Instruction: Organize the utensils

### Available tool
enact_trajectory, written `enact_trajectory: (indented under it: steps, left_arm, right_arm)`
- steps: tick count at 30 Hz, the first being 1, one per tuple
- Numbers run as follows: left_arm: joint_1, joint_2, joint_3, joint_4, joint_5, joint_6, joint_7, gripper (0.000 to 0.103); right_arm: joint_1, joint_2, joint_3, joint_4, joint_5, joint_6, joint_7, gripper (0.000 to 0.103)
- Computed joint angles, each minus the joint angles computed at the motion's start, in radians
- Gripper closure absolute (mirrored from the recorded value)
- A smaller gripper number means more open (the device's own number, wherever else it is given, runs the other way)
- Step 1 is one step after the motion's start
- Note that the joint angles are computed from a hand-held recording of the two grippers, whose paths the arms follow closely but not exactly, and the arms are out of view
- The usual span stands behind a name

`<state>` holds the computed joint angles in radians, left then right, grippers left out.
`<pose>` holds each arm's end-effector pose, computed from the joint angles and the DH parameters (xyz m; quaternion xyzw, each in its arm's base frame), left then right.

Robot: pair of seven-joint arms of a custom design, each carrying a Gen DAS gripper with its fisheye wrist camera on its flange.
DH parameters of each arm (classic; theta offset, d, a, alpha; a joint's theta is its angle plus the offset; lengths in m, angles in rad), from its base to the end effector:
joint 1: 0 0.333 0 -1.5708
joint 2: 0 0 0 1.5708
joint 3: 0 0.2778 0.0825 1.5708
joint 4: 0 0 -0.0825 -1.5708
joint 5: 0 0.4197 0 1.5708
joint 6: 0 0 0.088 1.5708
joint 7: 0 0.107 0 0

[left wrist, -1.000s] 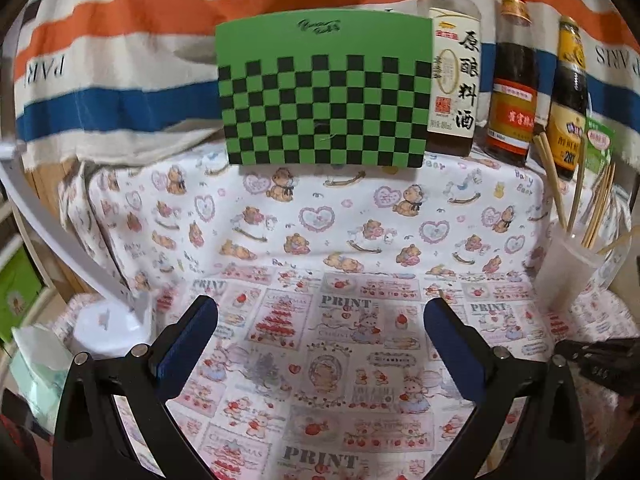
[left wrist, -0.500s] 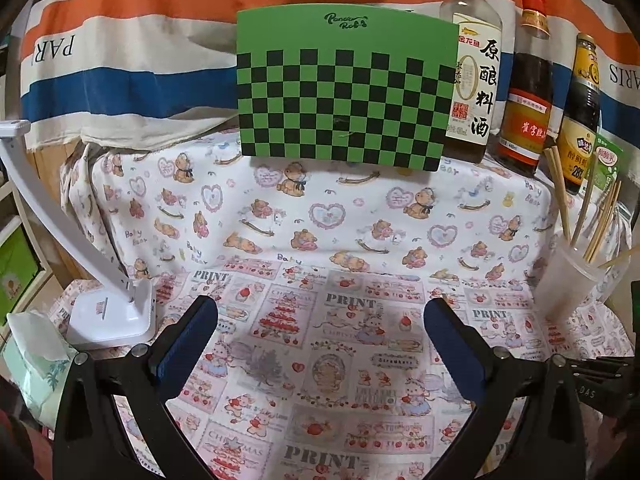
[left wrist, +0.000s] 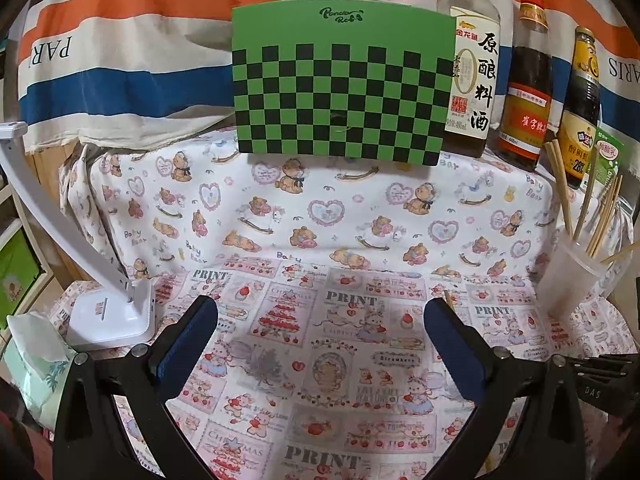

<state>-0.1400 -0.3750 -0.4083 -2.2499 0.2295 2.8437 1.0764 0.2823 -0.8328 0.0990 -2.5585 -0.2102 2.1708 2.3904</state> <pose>0.4488 -0.3121 0.5658 -0.5292 0.7093 -0.3867 0.2595 0.3768 0.1446 0.5389 -0.5449 0.7991 -0.1735 0.1858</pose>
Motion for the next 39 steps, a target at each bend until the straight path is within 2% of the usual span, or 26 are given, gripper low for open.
enact_trajectory:
  steps: [2, 4, 5, 6, 7, 9, 10, 14, 15, 16, 18, 21, 23, 24, 25, 28, 31, 33, 34, 39]
  left_arm:
    - [-0.023, 0.008, 0.018, 0.001, -0.017, 0.004, 0.03, 0.001]
    - [-0.139, 0.042, 0.113, 0.017, -0.165, -0.022, 0.189, 0.001]
    - [-0.201, 0.062, 0.163, 0.033, -0.279, -0.056, 0.291, 0.001]
    - [-0.227, 0.076, 0.185, 0.045, -0.342, -0.083, 0.336, 0.001]
    - [-0.238, 0.087, 0.19, 0.054, -0.391, -0.1, 0.369, 0.003]
    - [-0.237, 0.104, 0.18, 0.071, -0.433, -0.125, 0.425, 0.016]
    - [-0.232, 0.112, 0.169, 0.081, -0.437, -0.133, 0.44, 0.019]
    - [-0.241, 0.181, 0.145, 0.176, -0.497, -0.2, 0.488, 0.041]
    - [-0.24, 0.197, 0.13, 0.198, -0.489, -0.206, 0.476, 0.046]
    - [-0.231, 0.236, 0.107, 0.244, -0.436, -0.217, 0.438, 0.047]
    - [-0.223, 0.315, 0.075, 0.349, -0.294, -0.289, 0.345, 0.058]
    - [-0.254, 0.427, 0.074, 0.497, -0.196, -0.411, 0.283, 0.065]
    - [-0.289, 0.504, 0.087, 0.598, -0.095, -0.512, 0.199, 0.075]
    - [-0.307, 0.524, 0.097, 0.624, -0.053, -0.543, 0.149, 0.076]
    - [-0.315, 0.536, 0.105, 0.638, -0.046, -0.559, 0.123, 0.076]
    - [-0.316, 0.569, 0.108, 0.676, -0.127, -0.574, 0.156, 0.076]
    - [-0.339, 0.604, 0.12, 0.719, -0.099, -0.599, 0.146, 0.078]
    - [-0.361, 0.635, 0.132, 0.757, -0.049, -0.64, 0.134, 0.089]
    - [-0.369, 0.647, 0.136, 0.774, -0.031, -0.66, 0.137, 0.091]
    - [-0.363, 0.629, 0.142, 0.748, -0.046, -0.654, 0.159, 0.092]
  right_arm:
    - [0.002, 0.0, 0.001, -0.002, 0.0, 0.01, 0.001, 0.1]
    - [0.001, -0.018, 0.003, -0.016, -0.006, 0.045, 0.004, 0.101]
    - [-0.003, -0.031, 0.008, -0.026, -0.015, 0.069, 0.01, 0.101]
    - [-0.011, -0.053, 0.014, -0.04, -0.028, 0.098, 0.022, 0.101]
    - [-0.021, -0.079, 0.019, -0.056, -0.04, 0.131, 0.037, 0.101]
    - [-0.042, -0.131, 0.033, -0.086, -0.068, 0.188, 0.07, 0.101]
    - [-0.054, -0.156, 0.043, -0.1, -0.084, 0.211, 0.087, 0.101]
    - [-0.163, -0.293, 0.14, -0.166, -0.215, 0.339, 0.217, 0.101]
    - [-0.183, -0.32, 0.159, -0.176, -0.247, 0.356, 0.242, 0.101]
    - [-0.196, -0.344, 0.173, -0.184, -0.273, 0.366, 0.26, 0.101]
    - [-0.221, -0.377, 0.196, -0.19, -0.317, 0.373, 0.291, 0.101]
    - [-0.233, -0.399, 0.201, -0.193, -0.354, 0.356, 0.316, 0.101]
    - [-0.233, -0.396, 0.192, -0.194, -0.362, 0.354, 0.332, 0.101]
    - [-0.228, -0.397, 0.185, -0.195, -0.363, 0.35, 0.333, 0.101]
    - [-0.223, -0.398, 0.177, -0.195, -0.362, 0.342, 0.332, 0.101]
    - [-0.213, -0.419, 0.166, -0.212, -0.363, 0.342, 0.342, 0.101]
    - [-0.217, -0.427, 0.172, -0.216, -0.37, 0.34, 0.352, 0.101]
    - [-0.216, -0.426, 0.172, -0.217, -0.375, 0.342, 0.355, 0.101]
    - [-0.216, -0.427, 0.172, -0.217, -0.377, 0.344, 0.356, 0.101]
    - [-0.216, -0.432, 0.169, -0.218, -0.378, 0.346, 0.362, 0.101]
